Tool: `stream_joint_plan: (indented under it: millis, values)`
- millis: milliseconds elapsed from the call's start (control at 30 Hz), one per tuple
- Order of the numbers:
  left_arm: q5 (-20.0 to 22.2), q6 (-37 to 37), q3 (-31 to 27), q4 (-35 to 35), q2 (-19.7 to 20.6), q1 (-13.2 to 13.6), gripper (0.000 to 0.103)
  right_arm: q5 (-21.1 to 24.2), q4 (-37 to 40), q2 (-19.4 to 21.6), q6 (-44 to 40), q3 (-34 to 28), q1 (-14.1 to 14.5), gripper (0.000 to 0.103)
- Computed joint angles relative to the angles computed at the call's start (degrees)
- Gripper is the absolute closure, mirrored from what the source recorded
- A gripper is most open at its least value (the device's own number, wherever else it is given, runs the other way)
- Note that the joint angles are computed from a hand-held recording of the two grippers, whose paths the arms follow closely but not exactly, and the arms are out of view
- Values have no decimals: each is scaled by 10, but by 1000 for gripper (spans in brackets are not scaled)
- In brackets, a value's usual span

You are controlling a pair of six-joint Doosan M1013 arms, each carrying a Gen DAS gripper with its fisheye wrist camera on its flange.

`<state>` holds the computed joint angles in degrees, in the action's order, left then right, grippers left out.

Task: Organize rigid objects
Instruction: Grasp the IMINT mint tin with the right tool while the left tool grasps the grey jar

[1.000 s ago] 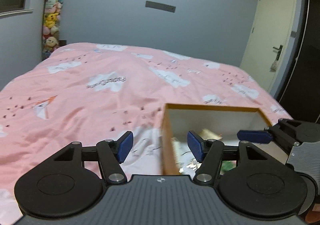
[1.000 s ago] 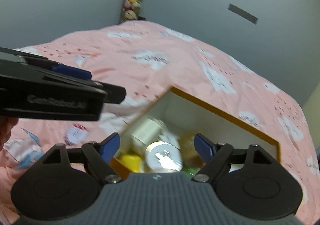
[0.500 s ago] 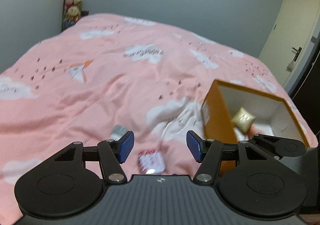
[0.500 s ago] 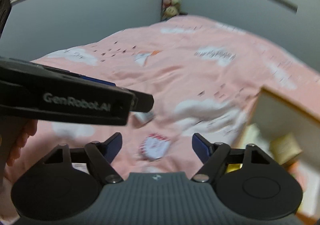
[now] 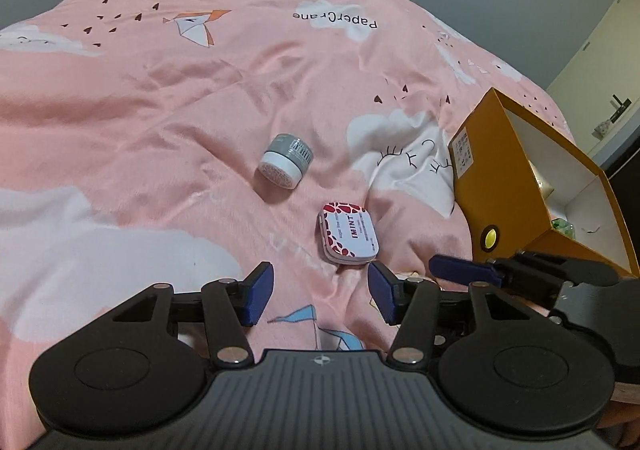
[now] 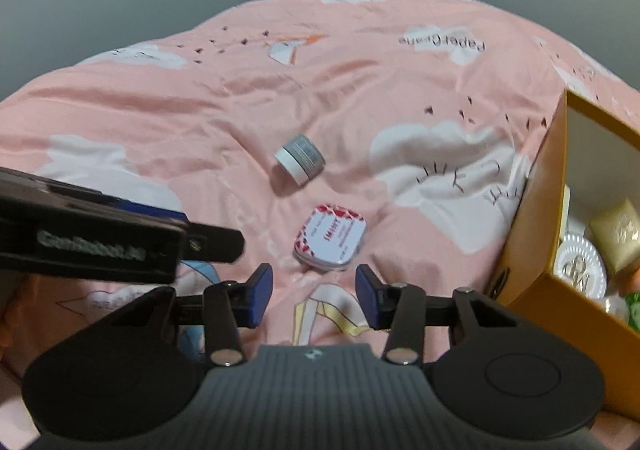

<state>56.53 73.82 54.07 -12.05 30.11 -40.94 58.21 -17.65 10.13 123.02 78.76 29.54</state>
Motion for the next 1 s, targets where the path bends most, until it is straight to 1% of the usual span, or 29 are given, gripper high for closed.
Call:
stream_joint_plan:
  millis: [100, 167, 233, 367, 400, 467, 500, 533, 767, 833, 900, 1000]
  values:
    - [5, 4, -2, -14, 4, 4, 42, 8, 18, 4, 5, 1, -8, 65]
    - [5, 5, -4, -20, 7, 5, 43, 8, 35, 6, 6, 2, -14, 66]
    - [2, -1, -7, -17, 10, 5, 43, 8, 34, 9, 6, 0, -15, 66]
    - [5, -29, -20, 21, 17, 2, 43, 4, 29, 23, -12, -13, -18, 66]
    - [8, -38, -25, 32, 20, 1, 43, 5, 32, 27, -15, -18, -21, 65]
    - [12, -51, -35, 53, 25, -1, 43, 9, 43, 37, -21, -28, -26, 58]
    - [13, -55, -39, 65, 28, -3, 43, 14, 48, 42, -22, -32, -29, 52]
    - [14, -58, -43, 77, 30, -4, 43, 17, 55, 46, -23, -36, -31, 50]
    - [22, -75, -68, 117, 44, -10, 43, 20, 105, 67, -34, -52, -51, 50]
    - [24, -74, -75, 124, 49, -12, 43, 25, 110, 71, -36, -56, -53, 54]
    - [27, -76, -85, 129, 54, -13, 43, 26, 109, 73, -43, -57, -52, 55]
    - [8, -81, -94, 158, 59, -20, 42, 23, 102, 70, -43, -56, -51, 55]
